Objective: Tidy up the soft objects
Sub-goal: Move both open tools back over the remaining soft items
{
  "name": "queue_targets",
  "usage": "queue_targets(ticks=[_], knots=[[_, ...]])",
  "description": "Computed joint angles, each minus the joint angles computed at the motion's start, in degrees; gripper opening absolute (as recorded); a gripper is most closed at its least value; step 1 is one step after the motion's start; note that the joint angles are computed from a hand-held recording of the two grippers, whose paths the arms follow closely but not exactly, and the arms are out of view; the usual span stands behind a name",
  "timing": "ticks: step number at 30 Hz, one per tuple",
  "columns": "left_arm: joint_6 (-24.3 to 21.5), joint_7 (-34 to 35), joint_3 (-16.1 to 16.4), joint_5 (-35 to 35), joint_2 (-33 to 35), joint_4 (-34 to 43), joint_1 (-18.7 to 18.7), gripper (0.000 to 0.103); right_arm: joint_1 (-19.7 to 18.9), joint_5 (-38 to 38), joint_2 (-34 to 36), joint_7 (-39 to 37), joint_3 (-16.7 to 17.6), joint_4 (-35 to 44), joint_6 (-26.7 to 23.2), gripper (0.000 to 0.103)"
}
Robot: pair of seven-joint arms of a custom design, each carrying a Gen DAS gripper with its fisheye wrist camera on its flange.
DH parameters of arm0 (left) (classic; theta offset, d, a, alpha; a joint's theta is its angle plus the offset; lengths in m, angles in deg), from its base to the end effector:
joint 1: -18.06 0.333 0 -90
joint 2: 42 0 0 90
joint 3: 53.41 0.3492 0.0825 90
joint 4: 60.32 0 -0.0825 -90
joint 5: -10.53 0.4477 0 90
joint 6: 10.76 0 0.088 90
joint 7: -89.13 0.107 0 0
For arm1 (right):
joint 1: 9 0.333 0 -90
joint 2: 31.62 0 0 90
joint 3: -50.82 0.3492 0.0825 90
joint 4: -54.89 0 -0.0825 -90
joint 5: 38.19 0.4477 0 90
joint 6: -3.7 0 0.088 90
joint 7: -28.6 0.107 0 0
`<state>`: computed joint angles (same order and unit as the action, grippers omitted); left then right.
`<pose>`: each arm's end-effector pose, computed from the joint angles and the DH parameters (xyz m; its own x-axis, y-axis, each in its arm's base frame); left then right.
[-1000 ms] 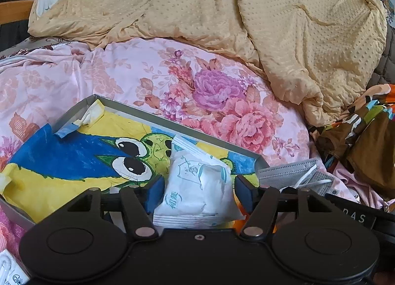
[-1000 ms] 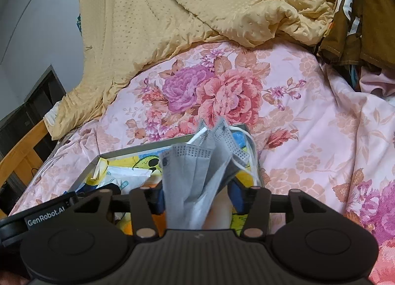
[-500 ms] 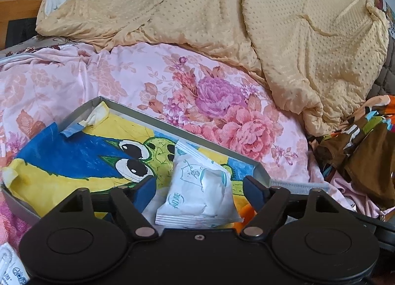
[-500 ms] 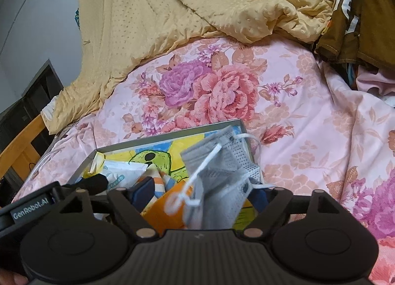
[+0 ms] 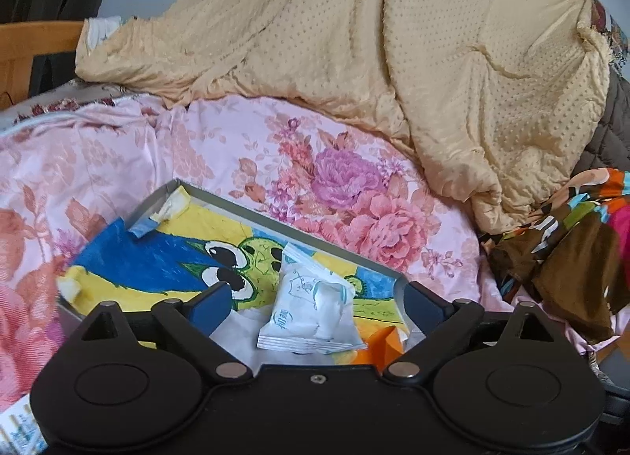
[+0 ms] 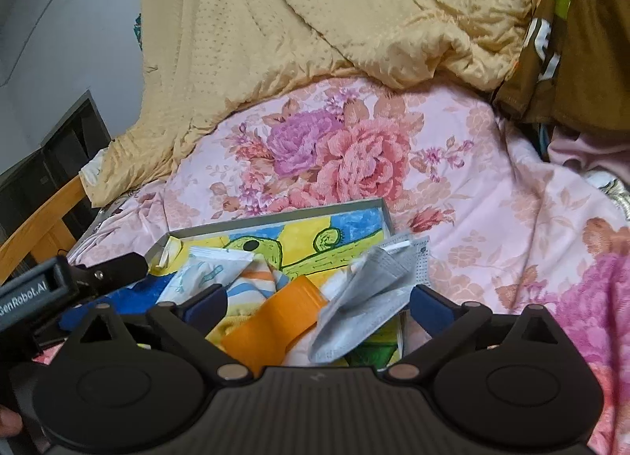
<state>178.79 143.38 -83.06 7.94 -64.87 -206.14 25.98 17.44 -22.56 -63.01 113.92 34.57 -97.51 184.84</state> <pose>0.4631 -0.2010 0.5242 -0.0342 -0.9191 0.3926 -0.4812 -0.3291 -0.8125 0.4538 0.0469 0.5206 0.1049 -0.9477 -0.3016 -0.5591 0.1946 -0.8059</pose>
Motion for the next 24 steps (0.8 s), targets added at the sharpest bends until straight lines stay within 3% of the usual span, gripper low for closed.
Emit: queue_targets(ticks=[7,15,24], knots=[[-2.68,-0.73,3.70,0.83,-6.83,-3.53,-4.06,0.101,-4.34,-2.26,-6.67,2.07,4.55,-4.94,2.99,0.103],[-6.59,-0.48,9.16,3.08,-15.52,-8.58,-10.81,0.102,-6.88,-5.69,-14.73,6.03,7.36,-10.57,5.84,0.103],[-11.56,-2.02,11.33,3.30,-25.93,-14.60,-14.68,0.102,-12.05,-8.52,-25.72,11.50,13.71,-18.28,5.77,0.103]])
